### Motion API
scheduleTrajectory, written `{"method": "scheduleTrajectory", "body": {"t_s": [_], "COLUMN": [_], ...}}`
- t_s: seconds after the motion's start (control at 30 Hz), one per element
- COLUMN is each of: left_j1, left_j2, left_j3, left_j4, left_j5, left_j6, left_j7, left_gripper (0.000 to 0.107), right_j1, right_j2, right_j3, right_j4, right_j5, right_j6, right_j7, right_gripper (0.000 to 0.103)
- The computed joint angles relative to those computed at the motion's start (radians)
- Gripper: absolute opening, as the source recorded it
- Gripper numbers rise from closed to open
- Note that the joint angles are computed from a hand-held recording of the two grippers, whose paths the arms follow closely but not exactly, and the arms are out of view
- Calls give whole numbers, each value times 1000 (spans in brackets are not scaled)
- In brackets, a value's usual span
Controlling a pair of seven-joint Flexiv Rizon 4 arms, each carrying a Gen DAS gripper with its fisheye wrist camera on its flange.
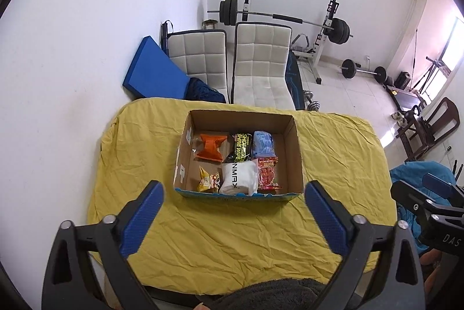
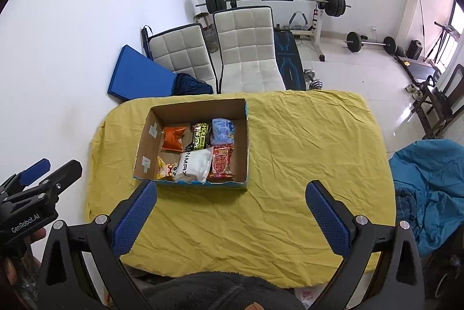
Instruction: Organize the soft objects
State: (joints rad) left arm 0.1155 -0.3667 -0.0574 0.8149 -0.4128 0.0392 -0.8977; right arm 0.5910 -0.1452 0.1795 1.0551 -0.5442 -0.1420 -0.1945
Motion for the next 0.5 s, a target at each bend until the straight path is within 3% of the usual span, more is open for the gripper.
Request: {"method": "scheduleTrajectory", "body": {"t_s": [0.5], "left_j1": [0], "left_j2": [10], "left_j3": [3], "left_j4": [20], "left_j5": [-1], "left_j6": [29], "left_j7": [-2], "left_gripper": [103], "right_j1": [12], "right_j2": [-14], "right_j3": [-7], "right_j4": [-25], "right_j5": [-14], "right_j6": [-44], "right_j7": [-17], "right_gripper": [103]}}
